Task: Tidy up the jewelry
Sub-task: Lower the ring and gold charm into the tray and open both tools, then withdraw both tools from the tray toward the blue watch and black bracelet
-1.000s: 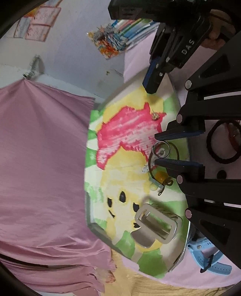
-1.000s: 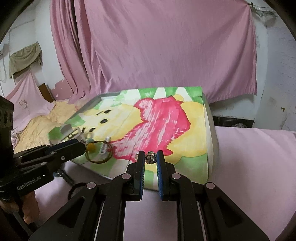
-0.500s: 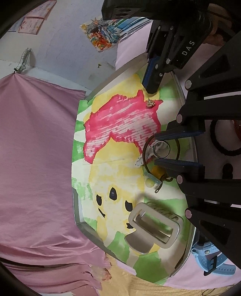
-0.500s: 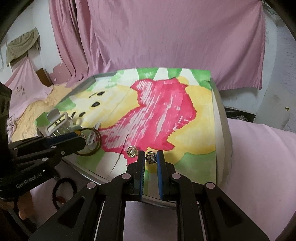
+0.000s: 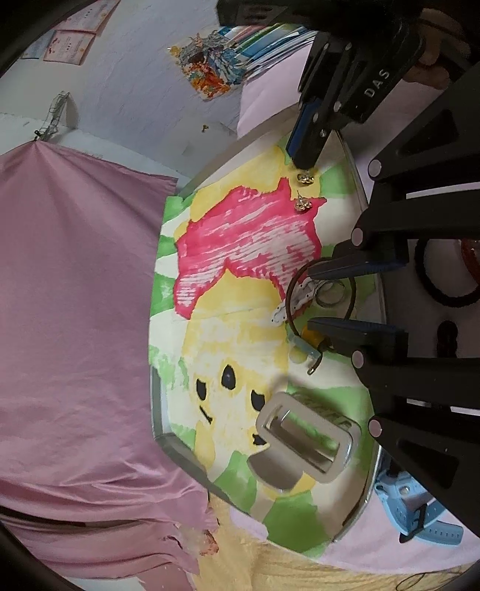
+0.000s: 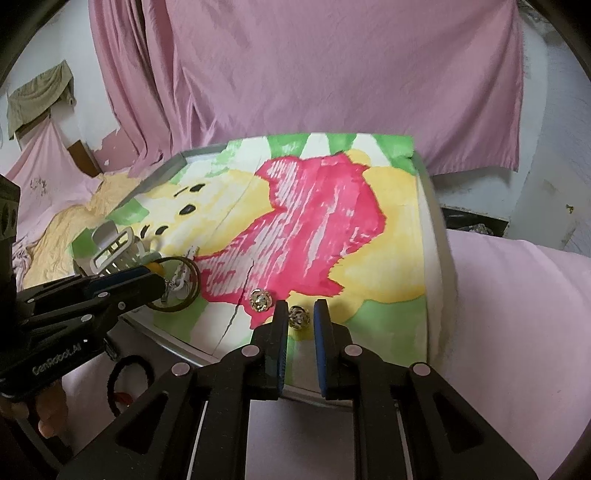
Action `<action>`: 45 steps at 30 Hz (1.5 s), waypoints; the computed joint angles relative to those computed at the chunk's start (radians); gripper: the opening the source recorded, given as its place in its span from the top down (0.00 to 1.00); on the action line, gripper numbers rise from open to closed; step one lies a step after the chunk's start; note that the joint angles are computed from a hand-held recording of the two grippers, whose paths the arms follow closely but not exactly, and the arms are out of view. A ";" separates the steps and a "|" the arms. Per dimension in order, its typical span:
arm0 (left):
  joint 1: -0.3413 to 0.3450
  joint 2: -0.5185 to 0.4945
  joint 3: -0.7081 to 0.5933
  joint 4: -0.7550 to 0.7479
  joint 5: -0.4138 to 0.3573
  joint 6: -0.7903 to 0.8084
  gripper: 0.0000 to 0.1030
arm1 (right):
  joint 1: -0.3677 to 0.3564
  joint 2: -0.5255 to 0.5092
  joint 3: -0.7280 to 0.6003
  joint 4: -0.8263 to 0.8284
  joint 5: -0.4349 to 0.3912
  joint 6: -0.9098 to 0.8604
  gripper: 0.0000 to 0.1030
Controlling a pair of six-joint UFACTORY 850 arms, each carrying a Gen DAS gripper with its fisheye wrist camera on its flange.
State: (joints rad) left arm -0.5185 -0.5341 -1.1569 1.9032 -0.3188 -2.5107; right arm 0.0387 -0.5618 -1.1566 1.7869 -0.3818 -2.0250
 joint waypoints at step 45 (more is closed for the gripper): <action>-0.273 0.362 0.584 0.122 -0.757 -0.365 0.00 | -0.049 0.414 0.674 0.798 -0.725 -0.822 0.01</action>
